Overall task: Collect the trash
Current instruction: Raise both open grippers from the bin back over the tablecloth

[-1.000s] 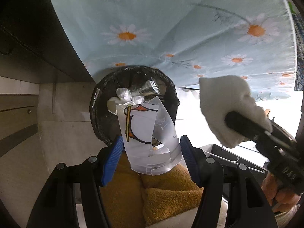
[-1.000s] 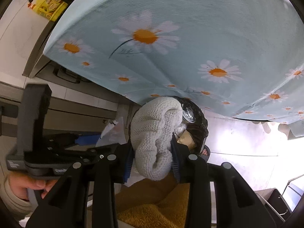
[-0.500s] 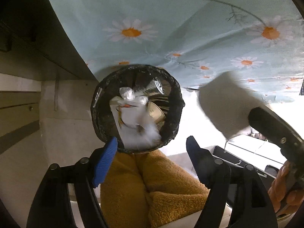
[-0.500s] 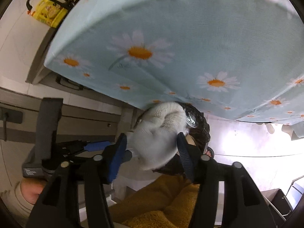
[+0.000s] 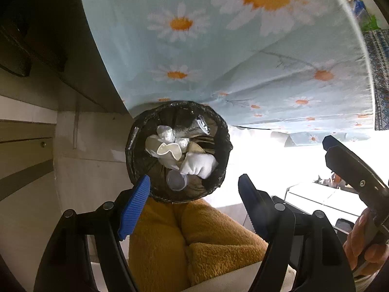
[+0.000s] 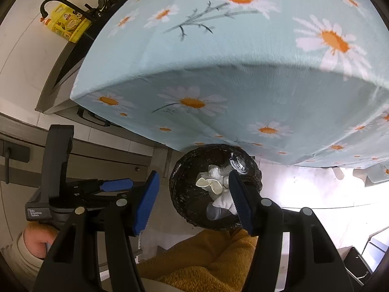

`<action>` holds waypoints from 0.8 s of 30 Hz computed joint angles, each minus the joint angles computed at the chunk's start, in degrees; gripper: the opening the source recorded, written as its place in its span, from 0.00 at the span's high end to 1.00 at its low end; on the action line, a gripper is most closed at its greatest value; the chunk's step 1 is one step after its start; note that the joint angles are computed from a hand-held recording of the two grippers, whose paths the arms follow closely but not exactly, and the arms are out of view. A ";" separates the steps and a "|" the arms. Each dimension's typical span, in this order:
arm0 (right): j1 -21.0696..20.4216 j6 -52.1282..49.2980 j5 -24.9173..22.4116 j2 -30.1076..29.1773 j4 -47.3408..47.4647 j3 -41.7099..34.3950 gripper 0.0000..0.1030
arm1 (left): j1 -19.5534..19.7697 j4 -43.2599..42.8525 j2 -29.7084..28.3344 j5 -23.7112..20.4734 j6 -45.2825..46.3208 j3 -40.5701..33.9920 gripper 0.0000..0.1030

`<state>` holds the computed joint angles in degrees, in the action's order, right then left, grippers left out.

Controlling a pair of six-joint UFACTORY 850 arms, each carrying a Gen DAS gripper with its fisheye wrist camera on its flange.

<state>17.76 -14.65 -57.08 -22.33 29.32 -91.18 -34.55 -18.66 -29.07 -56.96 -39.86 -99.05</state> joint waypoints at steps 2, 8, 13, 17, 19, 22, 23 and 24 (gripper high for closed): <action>0.11 0.43 0.21 0.51 -0.37 -0.03 0.43 | 0.03 0.53 0.56 0.11 0.14 -0.17 0.29; 1.41 2.35 2.32 2.56 -3.03 -0.58 0.43 | 0.52 1.80 2.99 0.92 0.96 -0.66 0.29; 2.60 4.40 4.64 3.94 -5.06 -1.43 0.43 | 0.78 3.03 4.95 2.71 1.86 -1.25 0.29; 3.52 6.62 6.58 4.84 -6.88 -2.41 0.43 | 1.22 3.93 6.06 3.56 3.58 -2.34 0.29; 3.83 7.44 7.68 5.25 -7.46 -2.72 0.43 | 1.40 4.44 6.45 3.73 4.26 -2.86 0.29; 4.20 9.35 9.28 5.83 -8.47 -2.97 0.43 | 1.82 5.48 6.67 3.51 5.13 -4.38 0.29; 4.14 9.88 9.68 5.91 -8.64 -3.19 0.42 | 1.93 5.80 6.85 3.58 5.29 -4.54 0.29; 4.10 10.30 9.90 5.91 -8.88 -3.49 0.42 | 1.97 6.15 6.88 3.72 5.31 -4.83 0.30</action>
<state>21.86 -4.35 -47.18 -16.42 20.44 -94.67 -32.57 -12.50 -22.19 -53.24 -34.55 -103.88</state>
